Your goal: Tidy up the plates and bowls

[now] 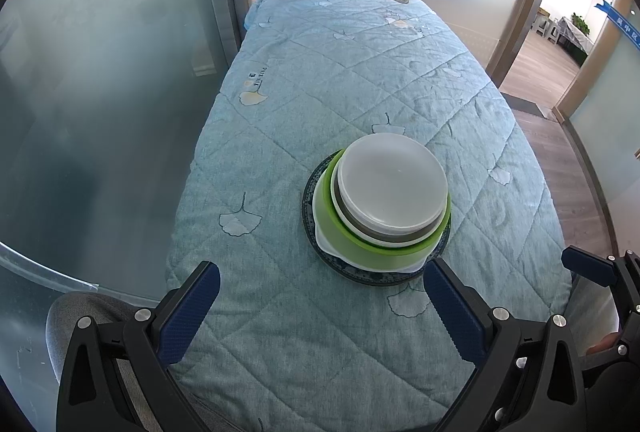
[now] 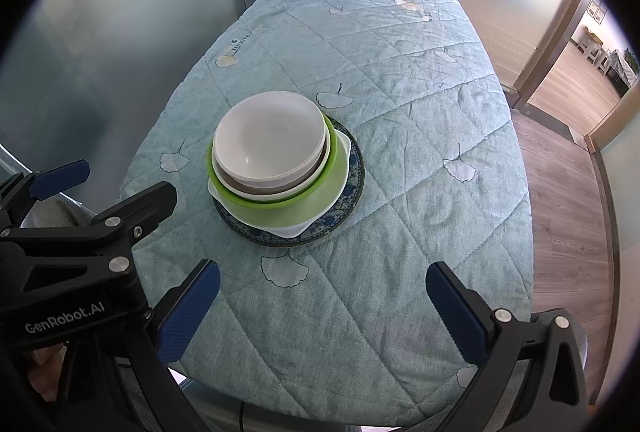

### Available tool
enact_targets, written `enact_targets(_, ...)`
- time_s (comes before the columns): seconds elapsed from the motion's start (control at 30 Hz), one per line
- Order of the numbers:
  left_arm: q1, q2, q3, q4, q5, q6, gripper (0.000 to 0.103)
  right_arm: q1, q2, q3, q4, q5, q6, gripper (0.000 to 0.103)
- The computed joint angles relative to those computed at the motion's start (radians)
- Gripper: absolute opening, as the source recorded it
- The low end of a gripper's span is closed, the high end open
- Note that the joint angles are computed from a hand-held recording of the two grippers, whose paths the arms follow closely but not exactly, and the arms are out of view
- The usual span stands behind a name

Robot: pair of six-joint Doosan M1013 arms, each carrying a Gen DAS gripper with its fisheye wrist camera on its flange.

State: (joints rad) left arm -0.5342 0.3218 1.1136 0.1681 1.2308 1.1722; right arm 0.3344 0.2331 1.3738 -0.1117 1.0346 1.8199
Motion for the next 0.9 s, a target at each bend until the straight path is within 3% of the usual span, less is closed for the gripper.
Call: enact_targets(0.9, 0.006, 0.011, 0.0, -0.011, -0.006, 0.013, 0.102, -0.003, 0.012, -0.005, 0.014, 0.008, -0.008, 0.102)
